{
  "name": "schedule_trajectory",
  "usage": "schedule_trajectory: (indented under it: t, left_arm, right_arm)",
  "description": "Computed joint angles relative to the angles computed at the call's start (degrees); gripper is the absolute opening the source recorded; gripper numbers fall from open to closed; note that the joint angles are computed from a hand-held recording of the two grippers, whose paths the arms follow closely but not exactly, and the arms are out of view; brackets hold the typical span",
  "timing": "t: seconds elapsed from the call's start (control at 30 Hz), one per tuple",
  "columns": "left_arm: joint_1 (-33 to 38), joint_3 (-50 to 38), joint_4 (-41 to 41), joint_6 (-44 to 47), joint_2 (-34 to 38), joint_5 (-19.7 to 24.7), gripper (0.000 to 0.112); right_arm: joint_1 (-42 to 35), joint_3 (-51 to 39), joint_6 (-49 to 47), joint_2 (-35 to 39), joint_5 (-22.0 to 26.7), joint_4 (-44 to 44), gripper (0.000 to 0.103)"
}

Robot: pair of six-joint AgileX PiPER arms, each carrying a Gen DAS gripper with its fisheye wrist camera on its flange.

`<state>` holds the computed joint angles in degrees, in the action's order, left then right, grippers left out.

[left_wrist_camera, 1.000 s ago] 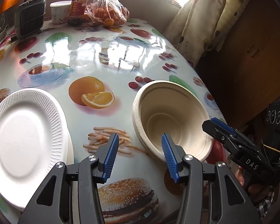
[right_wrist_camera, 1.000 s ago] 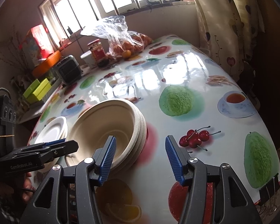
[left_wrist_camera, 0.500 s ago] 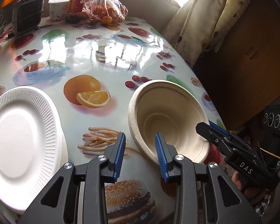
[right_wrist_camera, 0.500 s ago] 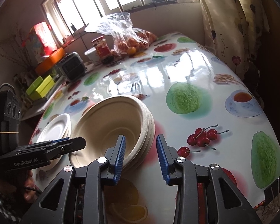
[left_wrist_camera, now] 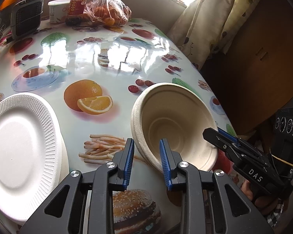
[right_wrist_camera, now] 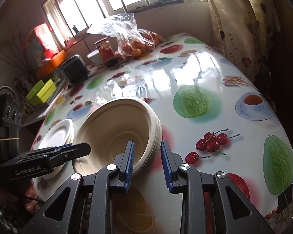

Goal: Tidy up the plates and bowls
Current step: 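Lift the nested beige bowls with both tools and carry them over the plate stack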

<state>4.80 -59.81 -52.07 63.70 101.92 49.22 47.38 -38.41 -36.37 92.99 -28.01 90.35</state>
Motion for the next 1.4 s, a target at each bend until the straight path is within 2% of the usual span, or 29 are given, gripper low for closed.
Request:
schedule_trajectory:
  t: [0.57, 1.4]
  left_arm:
    - [1.76, -0.42, -0.24, 0.43, -0.50, 0.87, 0.028]
    - [8.72, 0.29, -0.87, 1.14, -3.50, 2.97, 0.028]
  right_arm:
    - [0.05, -0.36, -1.27, -1.02, -0.01, 1.06, 0.027]
    - [1.72, -8.17, -9.47, 1.96, 0.45, 5.29, 0.027]
